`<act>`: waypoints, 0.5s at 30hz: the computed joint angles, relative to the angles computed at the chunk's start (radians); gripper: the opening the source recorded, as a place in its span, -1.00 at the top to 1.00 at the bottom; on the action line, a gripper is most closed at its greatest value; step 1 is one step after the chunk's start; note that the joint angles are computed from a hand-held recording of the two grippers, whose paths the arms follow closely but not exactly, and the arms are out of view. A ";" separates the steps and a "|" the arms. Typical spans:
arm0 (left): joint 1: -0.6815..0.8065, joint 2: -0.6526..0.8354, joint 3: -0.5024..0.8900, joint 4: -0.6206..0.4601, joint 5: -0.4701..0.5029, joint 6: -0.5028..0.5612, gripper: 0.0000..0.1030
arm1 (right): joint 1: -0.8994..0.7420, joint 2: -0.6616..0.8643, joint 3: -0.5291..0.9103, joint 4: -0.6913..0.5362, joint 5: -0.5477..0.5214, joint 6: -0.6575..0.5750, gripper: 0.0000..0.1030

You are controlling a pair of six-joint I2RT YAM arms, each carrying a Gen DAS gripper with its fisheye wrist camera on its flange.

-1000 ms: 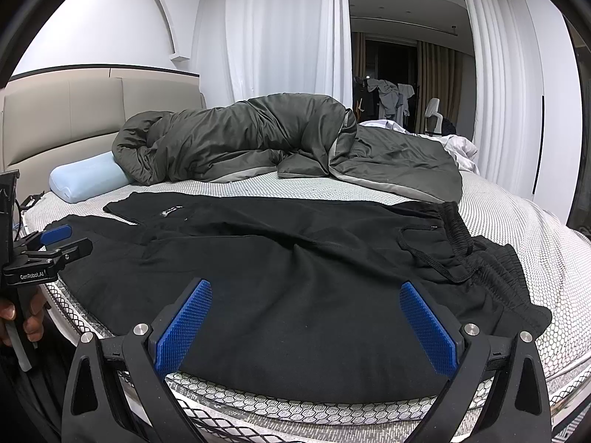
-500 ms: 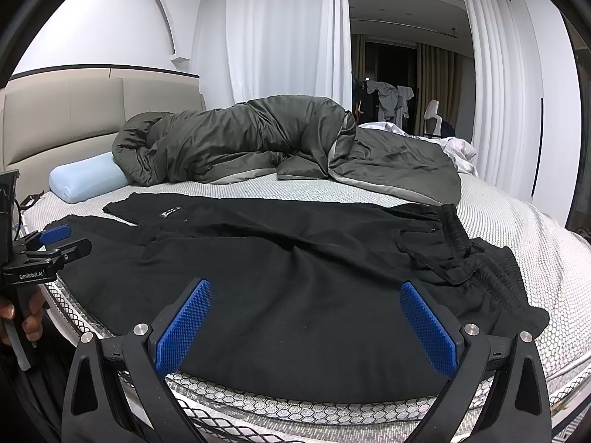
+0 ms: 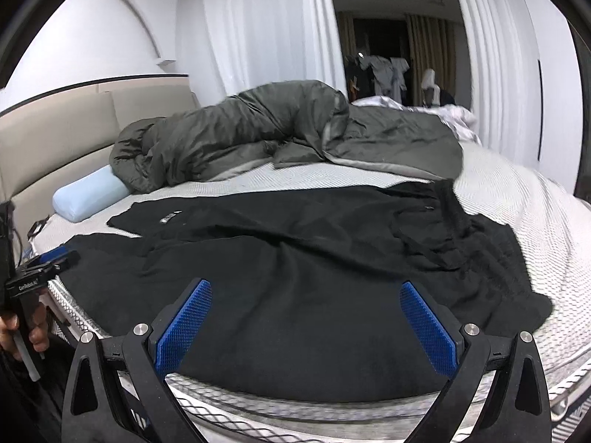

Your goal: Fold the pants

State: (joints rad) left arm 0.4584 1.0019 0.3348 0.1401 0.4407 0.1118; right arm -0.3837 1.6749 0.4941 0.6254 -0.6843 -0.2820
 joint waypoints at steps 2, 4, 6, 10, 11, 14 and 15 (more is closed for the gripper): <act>0.049 0.031 0.028 -0.006 0.013 0.012 -0.98 | -0.035 0.007 0.045 -0.050 0.009 -0.016 -1.00; 0.132 0.094 0.083 -0.034 0.075 0.036 -0.98 | -0.075 0.026 0.096 -0.087 0.013 -0.036 -1.00; 0.209 0.160 0.140 -0.058 0.123 0.050 -0.98 | -0.126 0.067 0.159 -0.121 0.014 -0.052 -1.00; 0.297 0.290 0.236 -0.067 0.137 0.039 -0.98 | -0.227 0.163 0.293 -0.217 0.035 -0.080 -1.00; 0.311 0.326 0.259 -0.066 0.131 0.022 -0.98 | -0.255 0.195 0.334 -0.247 0.044 -0.086 -1.00; 0.353 0.431 0.332 -0.081 0.145 -0.006 -0.98 | -0.323 0.300 0.474 -0.373 0.011 -0.071 -1.00; 0.359 0.456 0.345 -0.067 0.141 -0.013 -0.98 | -0.340 0.346 0.549 -0.469 -0.013 -0.069 -1.00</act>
State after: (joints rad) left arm 0.8174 1.4581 0.6793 0.0731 0.5816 0.0988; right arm -0.7241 2.0205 1.0427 0.1565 -0.6972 -0.3510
